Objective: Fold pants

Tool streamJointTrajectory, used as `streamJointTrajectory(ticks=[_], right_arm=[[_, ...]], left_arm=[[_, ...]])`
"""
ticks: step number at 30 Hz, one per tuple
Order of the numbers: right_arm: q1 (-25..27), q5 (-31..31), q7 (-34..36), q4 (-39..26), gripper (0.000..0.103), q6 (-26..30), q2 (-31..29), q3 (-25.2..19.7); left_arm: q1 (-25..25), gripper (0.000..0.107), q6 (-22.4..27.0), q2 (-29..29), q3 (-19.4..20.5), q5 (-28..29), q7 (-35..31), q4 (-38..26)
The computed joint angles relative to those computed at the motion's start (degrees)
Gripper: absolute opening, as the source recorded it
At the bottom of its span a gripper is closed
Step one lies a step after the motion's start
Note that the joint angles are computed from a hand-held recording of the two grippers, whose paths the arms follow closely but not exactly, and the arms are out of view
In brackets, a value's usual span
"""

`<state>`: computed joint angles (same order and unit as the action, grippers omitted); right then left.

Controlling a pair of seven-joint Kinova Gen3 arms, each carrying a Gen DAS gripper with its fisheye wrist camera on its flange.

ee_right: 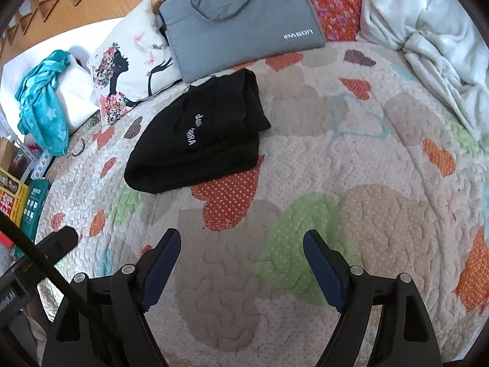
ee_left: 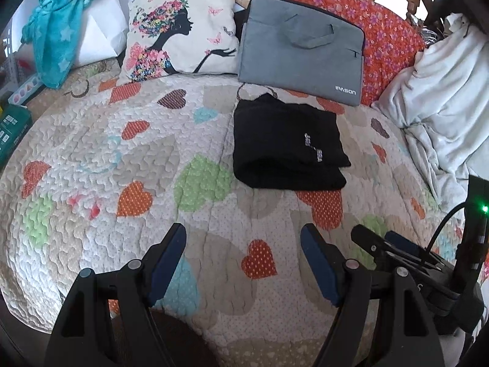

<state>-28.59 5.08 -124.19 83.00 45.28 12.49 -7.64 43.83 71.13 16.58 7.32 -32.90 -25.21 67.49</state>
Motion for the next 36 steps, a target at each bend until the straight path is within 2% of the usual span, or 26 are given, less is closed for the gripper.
streamJointTrajectory(ticks=[4,16,30,36], right_arm=[[-0.8,1.1,-0.3,-0.3,0.086,1.0,0.5,0.0],[-2.2,2.1,-0.1,-1.5,0.086,2.3,1.9,0.0],[-3.5,4.1,-0.7,-2.5,0.086,3.4,2.8,0.5],[-3.7,4.8,-1.1,-1.9,0.086,2.7,2.2,0.6]], left_arm=[[-0.5,0.076,0.7,0.5,0.4,2.2,-1.4,-0.9],[1.0,0.076,3.0,1.7,-0.2,1.5,-2.6,-2.2],[2.3,0.076,4.2,2.0,-1.0,-1.7,-0.8,-1.9],[4.9,0.076,6.0,2.3,-1.6,-6.0,2.5,-2.3]])
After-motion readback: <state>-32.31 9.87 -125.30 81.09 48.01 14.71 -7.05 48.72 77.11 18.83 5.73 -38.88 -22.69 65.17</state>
